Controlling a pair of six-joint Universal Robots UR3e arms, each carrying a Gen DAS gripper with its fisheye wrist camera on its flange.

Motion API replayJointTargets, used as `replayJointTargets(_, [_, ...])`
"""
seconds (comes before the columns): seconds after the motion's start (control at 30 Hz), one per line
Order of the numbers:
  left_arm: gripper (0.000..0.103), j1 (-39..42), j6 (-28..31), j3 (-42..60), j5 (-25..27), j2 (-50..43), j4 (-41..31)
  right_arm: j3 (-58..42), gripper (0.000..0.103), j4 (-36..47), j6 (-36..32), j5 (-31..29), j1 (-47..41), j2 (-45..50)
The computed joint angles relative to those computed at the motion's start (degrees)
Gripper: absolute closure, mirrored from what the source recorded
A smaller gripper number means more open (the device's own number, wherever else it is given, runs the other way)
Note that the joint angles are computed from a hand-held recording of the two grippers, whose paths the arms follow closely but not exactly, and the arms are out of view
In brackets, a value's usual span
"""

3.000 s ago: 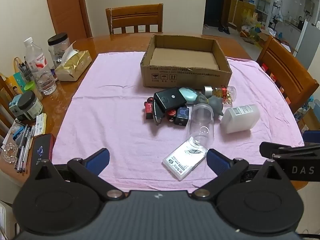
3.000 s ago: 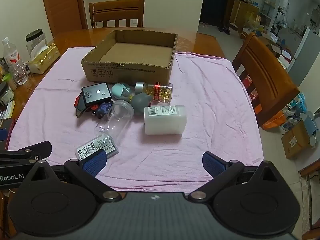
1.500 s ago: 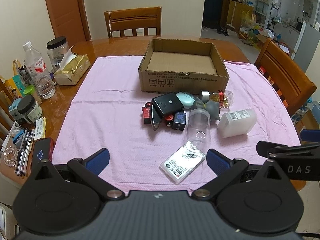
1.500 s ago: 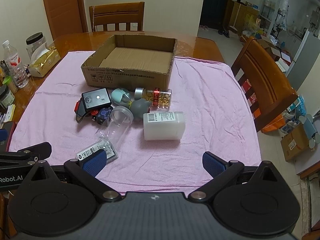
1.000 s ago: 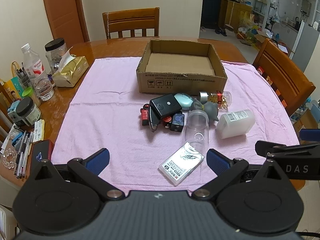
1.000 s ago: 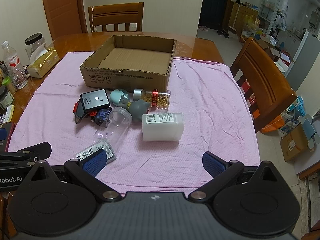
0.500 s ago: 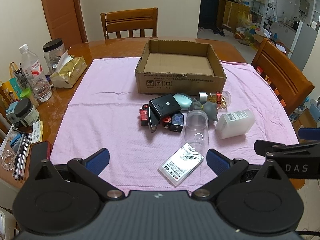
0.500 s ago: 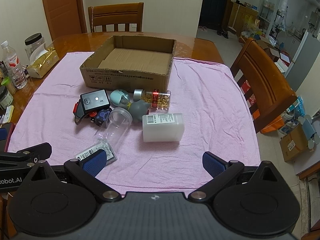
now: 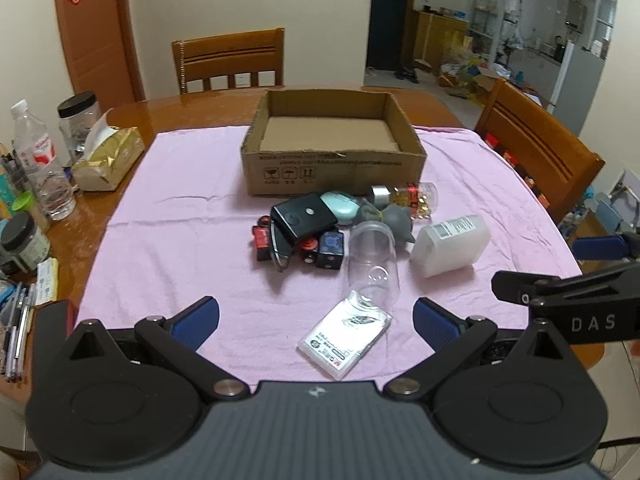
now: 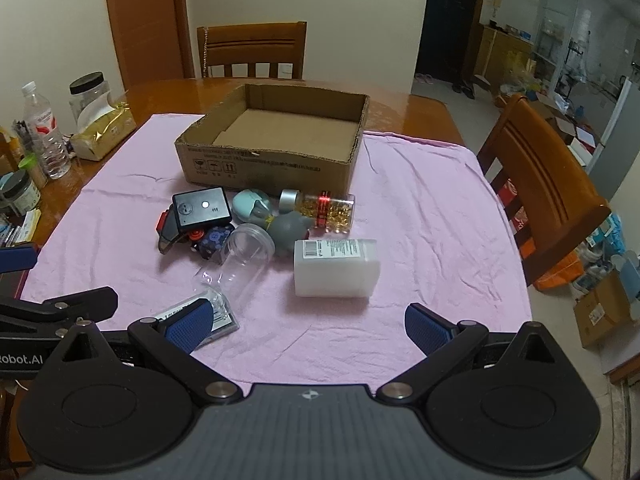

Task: Organize rigid objects
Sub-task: 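Move the left tool toward the clear pen-refill pack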

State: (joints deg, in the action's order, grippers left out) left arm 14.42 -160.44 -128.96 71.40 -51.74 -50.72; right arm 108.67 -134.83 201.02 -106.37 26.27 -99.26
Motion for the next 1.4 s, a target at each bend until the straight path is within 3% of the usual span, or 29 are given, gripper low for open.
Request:
replayJointTargets(0.13, [0.001, 0.8, 1.9, -3.0, -2.1, 0.5, 1.9, 2.8, 0.000, -1.9, -0.6, 1.2, -1.1, -0.8])
replayJointTargets(0.27, [0.001, -0.8, 2.0, -7.3, -1.2, -2.5, 9.7, 5.9, 0.000, -3.7, -1.0, 2.8, -2.8, -1.7])
replayJointTargets(0.6, [0.001, -5.8, 0.5, -13.3, 4.8, -20.2, 29.6, 14.0, 0.000, -8.6, -1.2, 7.0, -7.5, -3.9])
replayJointTargets(0.77, [0.001, -6.1, 1.2, -15.3, 5.4, -27.4, 38.5, 16.3, 0.000, -8.7, -0.4, 7.7, -8.8, -4.5])
replayJointTargets(0.97, [0.001, -5.1, 3.5, -15.5, 5.4, -32.5, 41.9, 16.6, 0.000, -7.7, 2.1, 7.6, -8.7, -3.9])
replayJointTargets(1.4, [0.001, 5.7, 9.8, -16.0, 0.2, -31.4, 39.0, 9.5, 0.000, -8.0, 5.0, 4.8, -4.3, 7.5])
